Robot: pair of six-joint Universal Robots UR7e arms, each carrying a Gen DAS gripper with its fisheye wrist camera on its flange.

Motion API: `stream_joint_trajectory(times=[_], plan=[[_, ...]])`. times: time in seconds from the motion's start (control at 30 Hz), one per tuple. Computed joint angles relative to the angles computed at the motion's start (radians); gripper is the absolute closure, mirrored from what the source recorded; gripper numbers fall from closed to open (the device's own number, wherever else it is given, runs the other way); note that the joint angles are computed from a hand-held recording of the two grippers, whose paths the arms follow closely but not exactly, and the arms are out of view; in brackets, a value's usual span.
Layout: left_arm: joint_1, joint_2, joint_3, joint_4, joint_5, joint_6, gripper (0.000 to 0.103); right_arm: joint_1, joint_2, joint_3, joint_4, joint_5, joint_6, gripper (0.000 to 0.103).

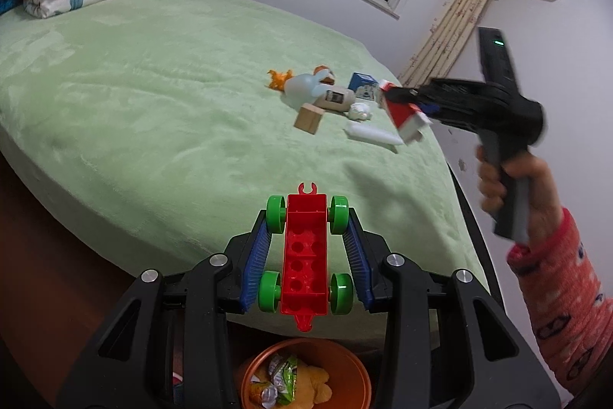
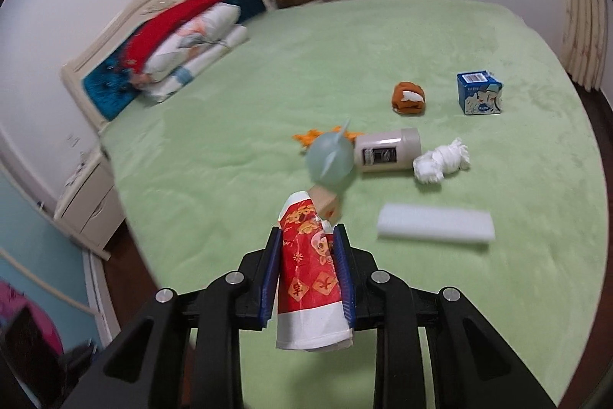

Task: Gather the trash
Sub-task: 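Grasp the red-white tube with the right gripper while the left gripper holds the car, then lower the car and tube over the orange bucket and open both grippers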

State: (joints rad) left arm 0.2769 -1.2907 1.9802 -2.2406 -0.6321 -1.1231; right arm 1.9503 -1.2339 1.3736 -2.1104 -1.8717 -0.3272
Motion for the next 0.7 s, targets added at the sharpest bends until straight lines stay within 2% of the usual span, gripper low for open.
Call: stream_joint_trajectory(times=[0.17, 0.37, 0.53, 0.7], plan=[[-0.045, 0.014, -0.018, 0.073, -0.007, -0.05, 0.065, 0.032, -0.197, 0.183, -0.03, -0.017, -0.064, 0.076], [-0.09, 0.028, -0.011, 0.12, -0.058, -0.117, 0.065, 0.052, -0.387, 0.365, -0.04, -0.067, -0.115, 0.076], [-0.116, 0.044, 0.014, 0.13, -0.115, -0.174, 0.065, 0.032, -0.533, 0.472, 0.034, -0.041, -0.102, 0.076], [-0.132, 0.07, 0.038, 0.153, -0.186, -0.242, 0.065, 0.023, -0.623, 0.552, 0.1, -0.06, -0.108, 0.076]])
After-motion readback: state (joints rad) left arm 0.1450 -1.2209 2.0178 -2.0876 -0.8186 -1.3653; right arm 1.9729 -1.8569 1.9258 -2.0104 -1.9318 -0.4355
